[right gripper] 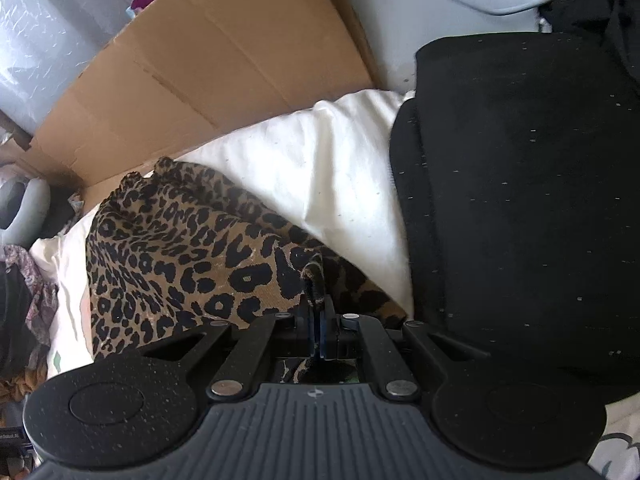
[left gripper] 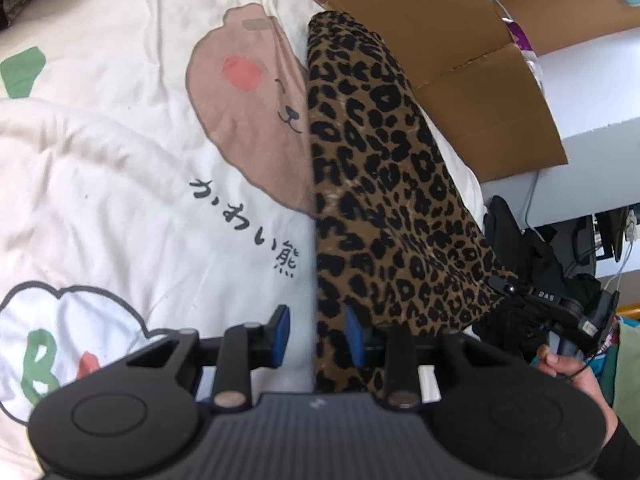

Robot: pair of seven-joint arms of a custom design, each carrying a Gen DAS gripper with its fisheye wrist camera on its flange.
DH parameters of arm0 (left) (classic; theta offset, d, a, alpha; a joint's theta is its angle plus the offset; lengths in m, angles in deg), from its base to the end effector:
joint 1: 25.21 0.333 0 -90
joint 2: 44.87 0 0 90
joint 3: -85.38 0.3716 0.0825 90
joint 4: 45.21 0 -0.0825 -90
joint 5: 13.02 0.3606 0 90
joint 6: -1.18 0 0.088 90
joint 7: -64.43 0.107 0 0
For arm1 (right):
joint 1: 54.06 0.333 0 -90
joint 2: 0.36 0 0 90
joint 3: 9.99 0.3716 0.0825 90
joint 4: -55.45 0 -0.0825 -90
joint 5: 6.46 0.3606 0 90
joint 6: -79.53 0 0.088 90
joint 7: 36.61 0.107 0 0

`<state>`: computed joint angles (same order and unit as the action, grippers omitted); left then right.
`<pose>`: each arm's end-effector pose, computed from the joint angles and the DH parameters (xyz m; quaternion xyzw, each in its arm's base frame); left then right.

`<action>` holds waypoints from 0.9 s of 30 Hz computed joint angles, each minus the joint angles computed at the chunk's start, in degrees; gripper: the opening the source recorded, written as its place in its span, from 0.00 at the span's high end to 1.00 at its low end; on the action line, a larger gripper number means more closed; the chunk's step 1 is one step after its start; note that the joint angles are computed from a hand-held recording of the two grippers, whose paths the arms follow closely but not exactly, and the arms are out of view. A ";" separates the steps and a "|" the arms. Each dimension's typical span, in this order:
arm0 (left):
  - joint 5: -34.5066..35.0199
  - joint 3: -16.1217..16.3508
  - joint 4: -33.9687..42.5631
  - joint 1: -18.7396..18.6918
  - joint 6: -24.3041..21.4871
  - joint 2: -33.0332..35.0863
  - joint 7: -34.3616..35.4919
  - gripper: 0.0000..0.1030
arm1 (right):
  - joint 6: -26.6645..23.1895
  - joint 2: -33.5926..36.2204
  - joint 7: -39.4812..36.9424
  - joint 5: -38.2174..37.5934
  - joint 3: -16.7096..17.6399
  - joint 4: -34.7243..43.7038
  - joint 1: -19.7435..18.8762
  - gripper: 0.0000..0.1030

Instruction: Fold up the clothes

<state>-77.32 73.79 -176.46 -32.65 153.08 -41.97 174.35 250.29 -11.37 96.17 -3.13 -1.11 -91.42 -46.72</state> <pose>0.5027 -0.1464 0.4221 0.7439 -0.5698 0.3217 0.1358 0.4362 0.1257 0.4737 -0.4821 0.8235 -0.0813 0.2878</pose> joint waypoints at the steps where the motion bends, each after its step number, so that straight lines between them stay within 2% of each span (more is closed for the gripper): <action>1: 0.03 -0.49 0.99 -0.57 1.03 1.31 -0.60 0.69 | -0.66 -0.30 1.33 -1.09 0.67 -0.14 -1.03 1.00; 4: -0.01 -0.89 1.26 -0.34 1.22 1.77 -0.58 0.69 | -1.51 -0.21 -0.75 4.40 -2.16 -1.23 2.01 1.00; 7: 1.47 -0.74 1.45 0.05 0.88 1.87 -1.57 0.69 | -1.93 0.32 -1.31 8.01 -2.96 -2.08 3.02 0.96; 11: 7.34 -0.33 3.12 0.71 -0.27 2.16 -3.30 0.69 | -1.80 -1.26 3.10 3.14 -0.07 -2.85 -0.39 0.90; 15: 14.71 -0.89 8.20 0.71 -0.24 4.91 -8.25 0.69 | -1.95 -3.26 5.66 -0.49 1.66 -3.66 -2.65 0.90; 21: 25.99 -2.13 18.64 1.84 -3.66 9.52 -13.04 0.69 | -2.05 -6.38 9.16 -5.37 4.21 -4.74 -6.55 0.90; 27: 36.21 -3.50 30.98 1.98 -5.83 15.82 -19.28 0.69 | 0.39 -7.51 9.59 -7.98 5.83 -5.05 -9.05 0.90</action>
